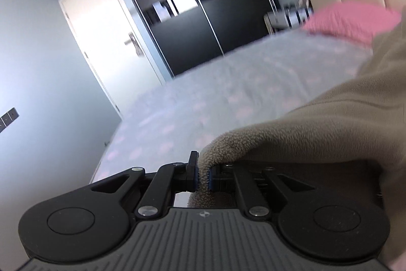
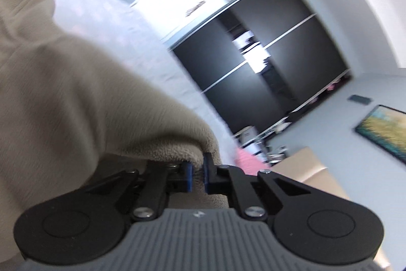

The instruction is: Fold clothes

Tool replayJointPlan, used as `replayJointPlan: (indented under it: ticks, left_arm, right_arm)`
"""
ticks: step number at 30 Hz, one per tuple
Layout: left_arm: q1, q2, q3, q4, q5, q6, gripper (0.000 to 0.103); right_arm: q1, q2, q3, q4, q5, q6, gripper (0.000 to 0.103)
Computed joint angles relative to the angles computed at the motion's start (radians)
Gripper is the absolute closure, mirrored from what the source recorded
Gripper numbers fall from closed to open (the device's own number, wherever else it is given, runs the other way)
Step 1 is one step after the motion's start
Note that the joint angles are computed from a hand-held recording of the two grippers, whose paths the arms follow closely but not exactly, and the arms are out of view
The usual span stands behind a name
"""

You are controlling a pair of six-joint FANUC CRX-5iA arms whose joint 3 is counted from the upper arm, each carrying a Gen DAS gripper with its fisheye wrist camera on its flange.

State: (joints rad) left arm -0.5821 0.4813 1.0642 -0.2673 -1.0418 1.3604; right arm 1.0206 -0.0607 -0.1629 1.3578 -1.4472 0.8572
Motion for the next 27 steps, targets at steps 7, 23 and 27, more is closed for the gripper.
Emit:
replayJointPlan:
  ticks: [7,23,27]
  left_arm:
    - [-0.017,-0.106,-0.026,-0.003,0.207,-0.022,0.097]
    - [-0.116,-0.278,-0.009,-0.338,0.407,0.339,0.098]
    - [-0.073,-0.203,0.092,-0.224,0.300,0.285,0.098]
  right_arm:
    - [0.024,0.016,0.063,0.297,-0.102,-0.044,0.096]
    - [0.165,0.115,0.312,0.681,-0.160,-0.124,0.096]
    - [0.185,0.124,0.334,0.633,-0.143,-0.150,0.095]
